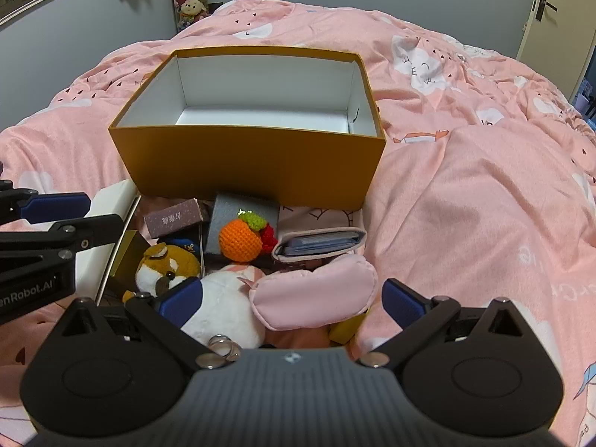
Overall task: Organize objects
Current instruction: 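Grasp the white rectangular box with left tool while right grasps the small gold box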
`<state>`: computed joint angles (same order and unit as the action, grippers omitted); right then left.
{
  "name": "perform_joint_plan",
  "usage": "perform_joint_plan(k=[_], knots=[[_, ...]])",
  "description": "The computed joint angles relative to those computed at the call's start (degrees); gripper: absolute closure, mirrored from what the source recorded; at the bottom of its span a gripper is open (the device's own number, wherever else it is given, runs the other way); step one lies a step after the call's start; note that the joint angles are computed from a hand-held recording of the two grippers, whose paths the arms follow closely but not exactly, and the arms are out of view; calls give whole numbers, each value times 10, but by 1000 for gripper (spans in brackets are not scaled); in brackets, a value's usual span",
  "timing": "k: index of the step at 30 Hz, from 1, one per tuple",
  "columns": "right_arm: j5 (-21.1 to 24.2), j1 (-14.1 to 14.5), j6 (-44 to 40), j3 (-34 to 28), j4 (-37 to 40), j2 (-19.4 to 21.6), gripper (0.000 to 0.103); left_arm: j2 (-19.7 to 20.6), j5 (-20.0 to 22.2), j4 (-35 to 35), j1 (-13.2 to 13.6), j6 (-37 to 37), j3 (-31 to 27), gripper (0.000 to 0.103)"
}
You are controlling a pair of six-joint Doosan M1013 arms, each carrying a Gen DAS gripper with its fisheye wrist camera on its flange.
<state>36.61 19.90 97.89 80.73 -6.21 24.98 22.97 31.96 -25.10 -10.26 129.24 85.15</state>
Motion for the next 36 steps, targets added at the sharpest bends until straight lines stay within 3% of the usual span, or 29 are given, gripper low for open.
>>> perform_joint_plan(k=[12, 14, 17, 22, 26, 30, 33, 36], knots=[[-2, 1, -8, 3, 7, -1, 1, 2, 17, -4, 3, 1, -3, 59], [-1, 0, -15, 3, 14, 0, 1, 5, 32, -21, 8, 10, -10, 67], [7, 1, -36, -3, 27, 3, 3, 9, 42, -15, 15, -17, -21, 69], [32, -3, -106, -22, 81, 13, 25, 16, 46, 12, 24, -48, -37, 70], [54, -4, -173, -45, 132, 26, 42, 36, 102, 32, 34, -98, -71, 69], [94, -5, -236, -83, 198, 49, 56, 53, 125, 78, 38, -168, -92, 69], [126, -2, -269, -109, 224, 67, 64, 65, 144, 99, 41, -207, -105, 67], [147, 1, -289, -130, 243, 82, 65, 83, 183, 105, 47, -242, -125, 62]])
